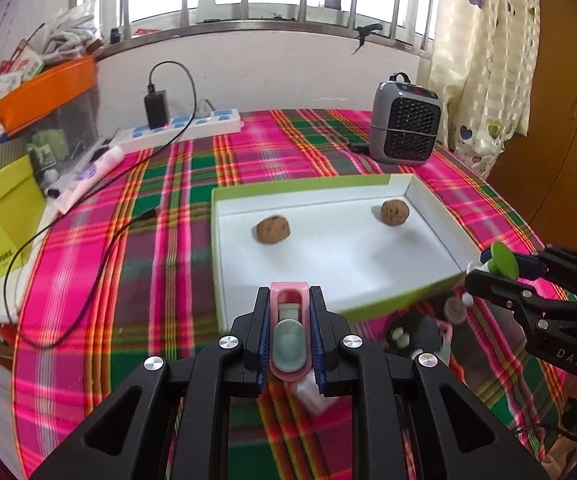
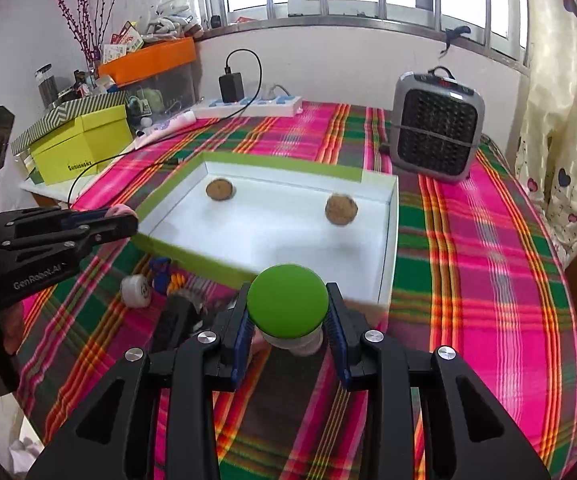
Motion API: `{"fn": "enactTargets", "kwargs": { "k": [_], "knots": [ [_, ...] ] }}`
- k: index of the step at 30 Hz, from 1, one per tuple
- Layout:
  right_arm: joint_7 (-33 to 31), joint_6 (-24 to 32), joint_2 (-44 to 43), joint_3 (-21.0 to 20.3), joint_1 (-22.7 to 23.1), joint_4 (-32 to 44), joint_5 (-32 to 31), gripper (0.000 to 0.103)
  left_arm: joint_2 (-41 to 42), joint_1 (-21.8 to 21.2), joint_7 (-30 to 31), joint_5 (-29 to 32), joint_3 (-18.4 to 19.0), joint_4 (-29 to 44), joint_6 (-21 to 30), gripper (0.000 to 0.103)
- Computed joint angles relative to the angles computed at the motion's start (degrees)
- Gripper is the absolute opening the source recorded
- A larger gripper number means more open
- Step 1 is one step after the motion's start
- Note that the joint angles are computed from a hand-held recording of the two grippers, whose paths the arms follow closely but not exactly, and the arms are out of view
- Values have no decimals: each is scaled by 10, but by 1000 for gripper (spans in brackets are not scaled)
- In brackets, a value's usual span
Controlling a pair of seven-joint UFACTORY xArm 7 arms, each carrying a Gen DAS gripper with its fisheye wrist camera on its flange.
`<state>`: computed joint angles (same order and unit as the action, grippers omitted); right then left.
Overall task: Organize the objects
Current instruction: 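Carry the pink holder and green mushroom into the box and open both tools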
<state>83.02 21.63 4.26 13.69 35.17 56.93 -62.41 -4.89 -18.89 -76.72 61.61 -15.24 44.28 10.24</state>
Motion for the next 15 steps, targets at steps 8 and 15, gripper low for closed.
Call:
{"fn": "enactTargets", "kwargs": {
  "k": [8,15],
  "knots": [
    [-69,-32,50,-26,-11,59,47,35,66,-21,59,-47,32,60,-11,16],
    [-172,-48,116,-58,0,124,134,35,110,-52,110,-94,70,93,-14,16]
  ]
}}
